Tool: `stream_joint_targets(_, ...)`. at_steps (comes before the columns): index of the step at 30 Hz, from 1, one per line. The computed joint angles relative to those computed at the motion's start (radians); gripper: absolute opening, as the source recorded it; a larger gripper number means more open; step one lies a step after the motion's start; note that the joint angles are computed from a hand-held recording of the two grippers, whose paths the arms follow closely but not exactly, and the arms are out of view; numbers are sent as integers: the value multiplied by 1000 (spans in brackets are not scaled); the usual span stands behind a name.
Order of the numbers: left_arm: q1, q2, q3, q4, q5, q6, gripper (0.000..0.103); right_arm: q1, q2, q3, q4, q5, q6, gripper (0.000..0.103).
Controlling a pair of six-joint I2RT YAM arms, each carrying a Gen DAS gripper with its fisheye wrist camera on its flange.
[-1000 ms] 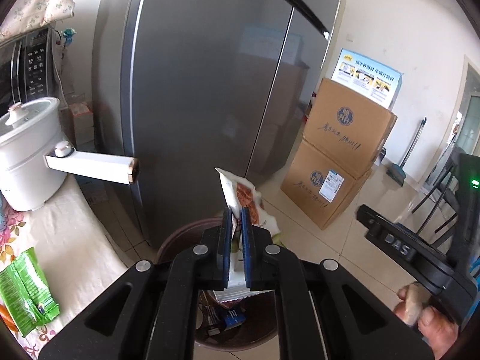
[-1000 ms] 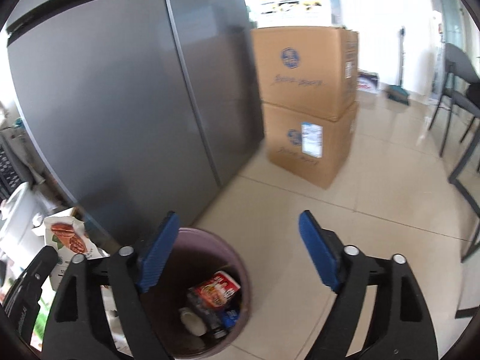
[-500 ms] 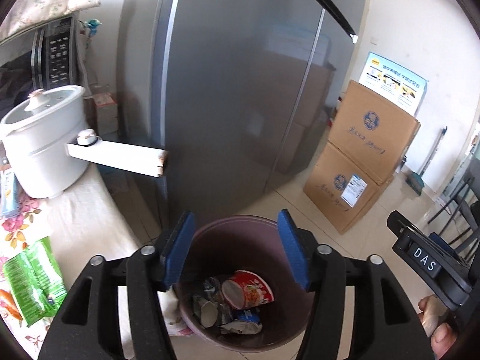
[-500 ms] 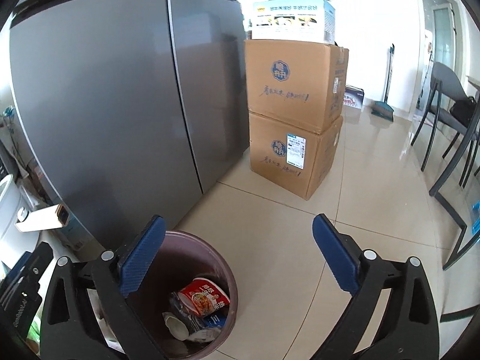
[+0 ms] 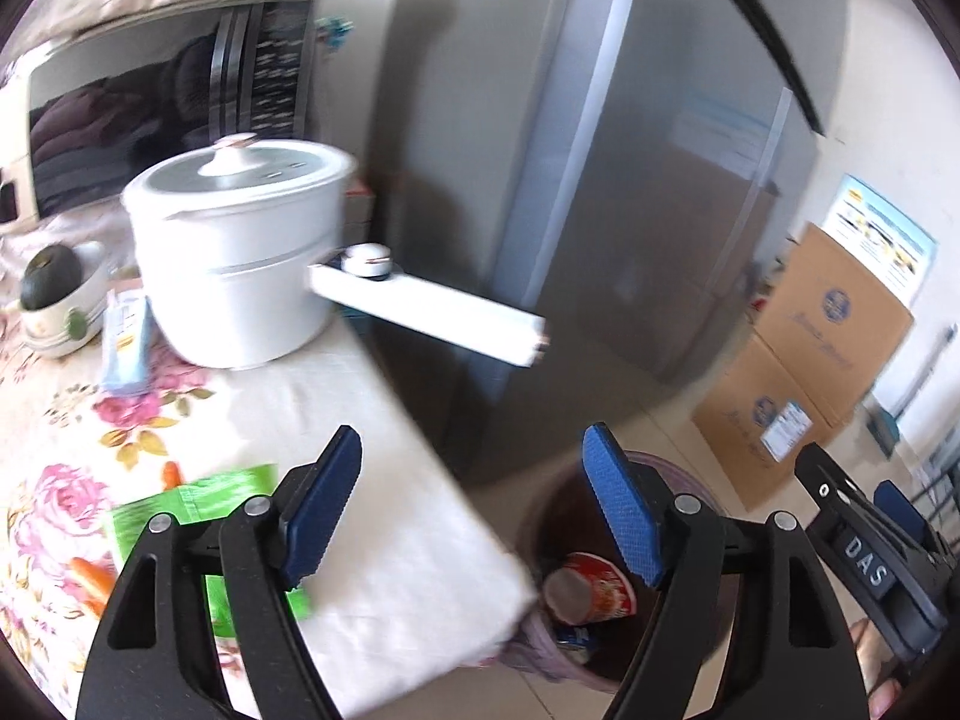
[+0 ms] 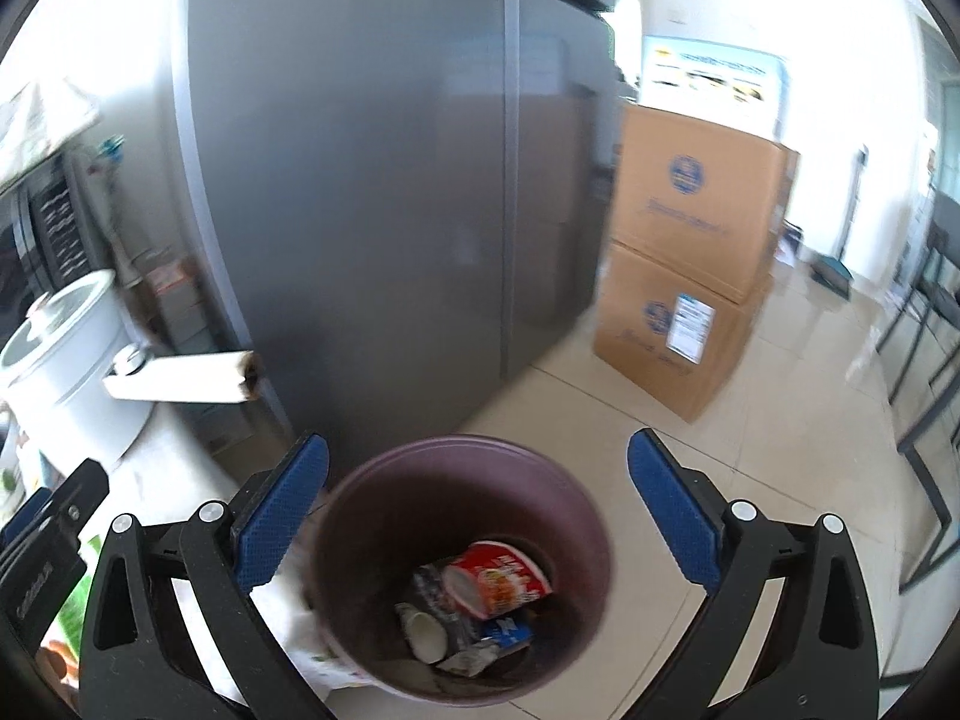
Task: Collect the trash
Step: 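Move both open tools back over the table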
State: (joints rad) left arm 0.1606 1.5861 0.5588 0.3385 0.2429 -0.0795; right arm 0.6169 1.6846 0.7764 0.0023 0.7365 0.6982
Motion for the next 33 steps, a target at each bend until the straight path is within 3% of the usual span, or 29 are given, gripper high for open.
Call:
stream_joint_targets(7, 204, 84, 53, -9, 84, 75, 75, 105, 167, 204, -50, -9, 3, 96)
stream_joint_targets(19, 480, 282, 268, -108, 178, 172, 75, 230, 457, 576, -143, -40, -17, 96)
stream_joint_targets(33, 639, 561, 615, -257, 180, 213, 75, 301, 802, 1064, -275, -80, -125, 96)
